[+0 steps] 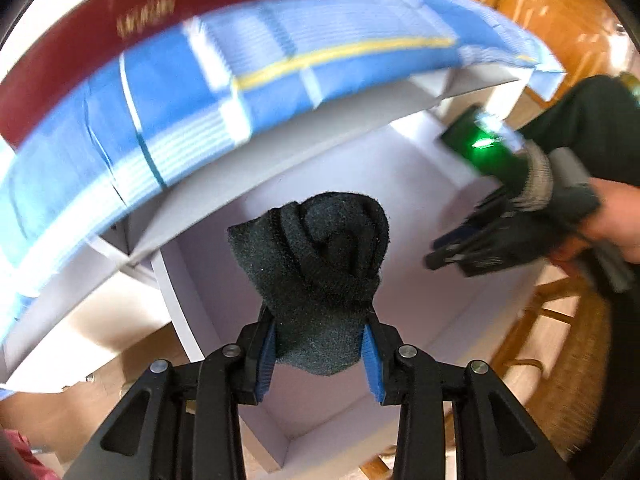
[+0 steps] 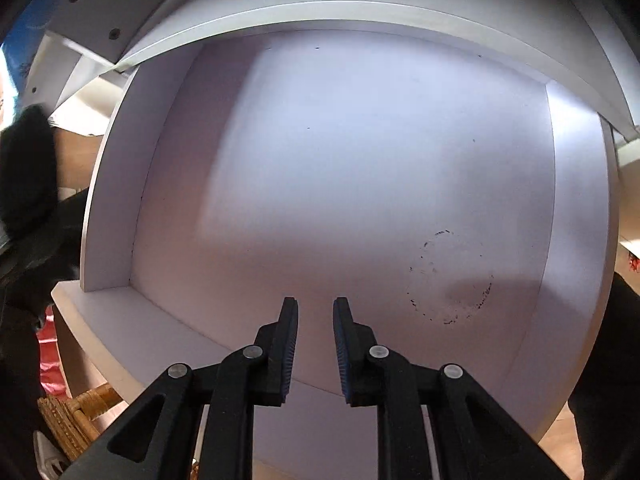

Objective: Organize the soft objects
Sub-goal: 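Return the open right tool into the empty drawer, then lower the black sock into the red box and open the left tool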

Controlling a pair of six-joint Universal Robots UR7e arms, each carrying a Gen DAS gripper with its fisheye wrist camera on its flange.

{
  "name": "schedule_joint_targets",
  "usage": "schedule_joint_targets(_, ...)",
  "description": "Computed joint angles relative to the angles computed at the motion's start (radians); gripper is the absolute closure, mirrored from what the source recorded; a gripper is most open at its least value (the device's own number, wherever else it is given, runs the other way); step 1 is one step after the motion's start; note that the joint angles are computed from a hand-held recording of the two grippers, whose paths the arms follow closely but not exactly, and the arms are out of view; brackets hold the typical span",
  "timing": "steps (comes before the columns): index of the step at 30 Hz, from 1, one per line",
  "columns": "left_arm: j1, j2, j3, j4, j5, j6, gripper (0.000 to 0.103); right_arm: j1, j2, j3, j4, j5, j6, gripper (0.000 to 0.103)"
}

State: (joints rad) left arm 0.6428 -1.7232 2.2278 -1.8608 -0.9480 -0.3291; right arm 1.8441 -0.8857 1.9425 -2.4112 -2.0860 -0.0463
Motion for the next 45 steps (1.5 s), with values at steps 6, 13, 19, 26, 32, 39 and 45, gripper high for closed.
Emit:
schedule_joint_targets(6, -0.079, -0.078, -0.053, 0.059, -0.029, -0.002, 0.066, -0.03, -0.014, 0.001, 0.019, 0.034, 0.06, 0.085)
schedule_joint_targets(13, -0.118, -0.044, -0.185, -0.017, -0.008, 0.073, 0.066, -0.049, 0.002, -0.023, 0.049, 0.046, 0.093, 0.083)
schedule_joint_targets(19, -0.103, 0.07, -0.347, -0.023, 0.116, 0.121, 0.066, -0.047, 0.018, -0.056, 0.056, 0.042, 0.081, 0.082)
schedule_joint_targets(26, 0.046, 0.232, -0.546, 0.009, 0.157, 0.037, 0.066, -0.05, 0.009, -0.061, 0.066, 0.071, 0.08, 0.082)
schedule_joint_targets(32, 0.107, 0.322, -0.635, 0.073, 0.143, 0.005, 0.066, -0.06, -0.001, -0.071, 0.079, 0.103, 0.085, 0.082)
schedule_joint_targets(39, 0.136, 0.376, -0.681, 0.193, 0.122, -0.019, 0.066, -0.083, -0.02, -0.077, 0.101, 0.132, 0.061, 0.082)
schedule_joint_targets(45, 0.147, 0.4, -0.705, 0.315, 0.138, -0.039, 0.064, -0.094, -0.029, -0.075, 0.095, 0.135, 0.044, 0.082)
